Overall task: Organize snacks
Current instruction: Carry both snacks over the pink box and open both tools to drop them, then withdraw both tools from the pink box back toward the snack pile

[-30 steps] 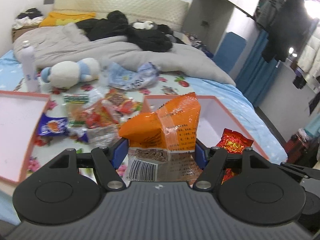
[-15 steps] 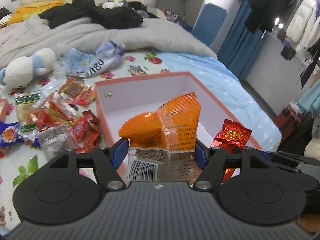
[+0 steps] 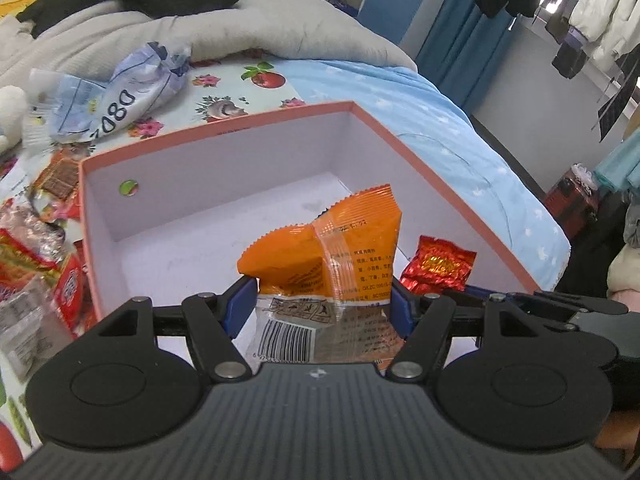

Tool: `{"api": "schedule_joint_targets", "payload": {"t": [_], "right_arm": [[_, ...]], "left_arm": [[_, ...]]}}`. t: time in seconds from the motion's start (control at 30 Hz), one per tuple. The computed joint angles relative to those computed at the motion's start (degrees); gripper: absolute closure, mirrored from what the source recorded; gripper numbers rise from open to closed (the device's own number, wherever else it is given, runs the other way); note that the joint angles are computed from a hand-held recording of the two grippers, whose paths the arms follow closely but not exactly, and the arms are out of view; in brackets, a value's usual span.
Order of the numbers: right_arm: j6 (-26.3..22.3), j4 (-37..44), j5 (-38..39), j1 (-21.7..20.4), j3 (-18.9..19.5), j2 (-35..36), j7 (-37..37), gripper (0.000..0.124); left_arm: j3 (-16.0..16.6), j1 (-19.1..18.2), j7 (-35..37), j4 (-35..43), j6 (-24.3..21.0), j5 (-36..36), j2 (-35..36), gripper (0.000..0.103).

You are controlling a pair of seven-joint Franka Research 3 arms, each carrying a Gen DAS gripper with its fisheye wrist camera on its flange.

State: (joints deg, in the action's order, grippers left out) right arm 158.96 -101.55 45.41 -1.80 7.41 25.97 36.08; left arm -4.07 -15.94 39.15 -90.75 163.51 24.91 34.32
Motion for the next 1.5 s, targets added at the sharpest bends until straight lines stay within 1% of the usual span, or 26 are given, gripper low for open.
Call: {"api": "schedule_joint_targets", "payload": {"t": [0.07,0.13,0.23,0.27,0.33,0.37,0.43,0.5,0.53,0.6,0.67,0.73,0.87,0.97,1.0,1.03,1.1,1.23,1.4,1.5], "right_arm": [[-1.0,1.5,-1.5,0.7,-0.7,1.2,1.8,0.107],[-1.6,1.9,-3.1,1.3,-1.3,1.6,3.6,0.107],[-2.2,2.5,-4.8,1.6,-1.4,2.1,5.2,0.107],[-2.5,2.7,-5.3,1.7,-1.5,2.3,5.9,0.106],[-2.6,2.7,-6.3,2.0,-2.0,2.3,7.6,0.105],[-2.6,2.7,-6.4,1.9,-1.8,2.3,8.0,0.105],[-3.0,2.4,-6.6,1.5,-1.5,1.8,7.9,0.103],[-2.2,1.1,-5.4,0.9,-0.6,0.6,6.6,0.094],[-1.9,0.4,-4.3,0.4,-0.1,-0.1,5.6,0.091],[-1.4,-1.2,-3.0,0.3,0.2,-1.8,4.5,0.089],[-1.2,-3.0,-1.5,0.2,0.3,-3.6,3.2,0.089],[-1.1,-5.5,1.7,-0.4,1.0,-6.2,0.5,0.089],[-0.9,-10.7,7.5,0.4,0.4,-11.6,-4.4,0.088],[-1.1,-14.8,12.1,1.6,-0.7,-15.9,-8.2,0.088],[-1.7,-16.0,13.6,1.9,-1.2,-17.2,-9.3,0.08],[-2.4,-17.3,15.6,2.2,-1.7,-18.6,-10.7,0.061],[-2.3,-19.6,19.6,3.2,-2.7,-20.9,-13.4,0.039],[-2.4,-24.5,25.0,5.8,-5.0,-26.2,-19.1,0.04],[-3.0,-29.9,29.3,9.1,-7.7,-32.2,-24.1,0.04],[-3.9,-32.8,31.6,10.6,-8.9,-35.6,-27.1,0.04]], "left_arm": [[-0.9,0.9,1.1,1.9,-1.4,-1.3,1.4,0.031],[-2.0,2.0,2.5,3.1,-1.4,-2.7,2.4,0.031],[-2.6,2.5,4.6,4.9,-2.0,-3.9,3.8,0.03],[-2.5,2.5,4.7,4.8,-2.0,-4.3,3.7,0.03],[-3.6,3.5,6.0,4.4,-2.1,-5.8,3.4,0.03],[-3.5,3.4,6.0,3.7,-1.9,-6.0,2.8,0.029],[-2.3,2.6,5.5,2.4,-1.7,-5.5,1.4,0.021],[-0.5,1.2,3.8,0.7,-1.4,-3.8,-0.4,0.016],[0.3,0.6,2.7,-0.6,-0.9,-2.9,-1.5,0.014],[1.7,-0.6,-0.2,-3.3,-0.5,-1.0,-4.0,0.013],[2.6,-1.3,-3.3,-6.5,0.5,1.0,-6.8,0.012],[4.1,-2.6,-7.7,-10.5,1.9,4.3,-10.4,0.012],[7.1,-5.6,-18.9,-18.2,3.4,14.3,-17.8,0.012],[8.0,-7.2,-28.0,-23.5,2.7,22.6,-23.4,0.012],[8.0,-7.5,-31.1,-25.3,2.3,25.4,-25.3,0.012],[7.8,-7.6,-33.9,-27.0,1.7,28.0,-27.3,0.012],[6.6,-7.3,-38.8,-30.1,0.1,32.4,-31.0,0.012],[2.9,-5.9,-47.2,-36.8,-3.8,39.5,-39.0,0.012],[-2.7,-3.4,-52.7,-44.4,-7.9,42.1,-47.7,0.012],[-6.0,-2.1,-54.4,-48.5,-10.3,41.4,-52.7,0.012]]}}
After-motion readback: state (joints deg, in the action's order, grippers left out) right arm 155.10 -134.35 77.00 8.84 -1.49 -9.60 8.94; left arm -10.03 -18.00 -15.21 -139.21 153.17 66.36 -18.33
